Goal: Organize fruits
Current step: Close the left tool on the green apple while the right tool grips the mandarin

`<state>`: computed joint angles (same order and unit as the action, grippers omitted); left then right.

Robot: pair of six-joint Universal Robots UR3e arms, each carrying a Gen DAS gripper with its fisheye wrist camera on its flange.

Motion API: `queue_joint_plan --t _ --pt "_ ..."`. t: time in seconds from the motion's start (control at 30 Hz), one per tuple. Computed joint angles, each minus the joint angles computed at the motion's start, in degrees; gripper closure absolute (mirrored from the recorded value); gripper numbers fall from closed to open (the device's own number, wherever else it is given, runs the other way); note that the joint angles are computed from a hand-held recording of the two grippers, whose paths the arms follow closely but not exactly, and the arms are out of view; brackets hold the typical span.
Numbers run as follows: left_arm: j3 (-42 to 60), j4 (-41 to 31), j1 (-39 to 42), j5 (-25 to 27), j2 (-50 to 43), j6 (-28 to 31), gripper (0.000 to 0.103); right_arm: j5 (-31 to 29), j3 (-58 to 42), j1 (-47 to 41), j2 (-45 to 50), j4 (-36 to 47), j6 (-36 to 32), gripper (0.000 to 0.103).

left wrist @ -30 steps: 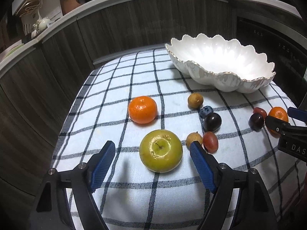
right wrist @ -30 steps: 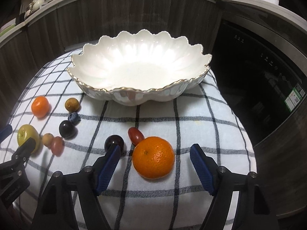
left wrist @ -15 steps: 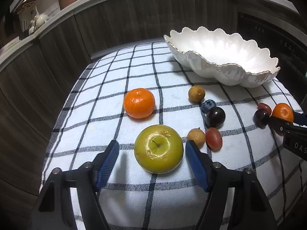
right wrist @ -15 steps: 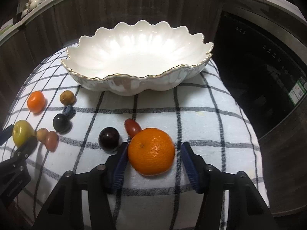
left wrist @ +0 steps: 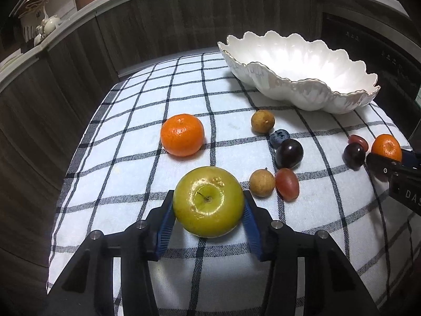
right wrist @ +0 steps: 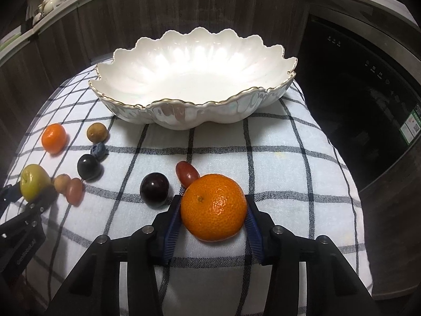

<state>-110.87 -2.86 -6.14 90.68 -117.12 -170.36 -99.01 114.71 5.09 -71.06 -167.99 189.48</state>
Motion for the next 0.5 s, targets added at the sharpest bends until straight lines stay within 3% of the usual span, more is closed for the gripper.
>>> queue_joint_plan --t 0.5 --pt "-2.4 -0.3 -0.3 -0.3 6.0 0.0 0.056 0.8 2.8 -0.2 -5.2 -0.3 -0.2 0.057"
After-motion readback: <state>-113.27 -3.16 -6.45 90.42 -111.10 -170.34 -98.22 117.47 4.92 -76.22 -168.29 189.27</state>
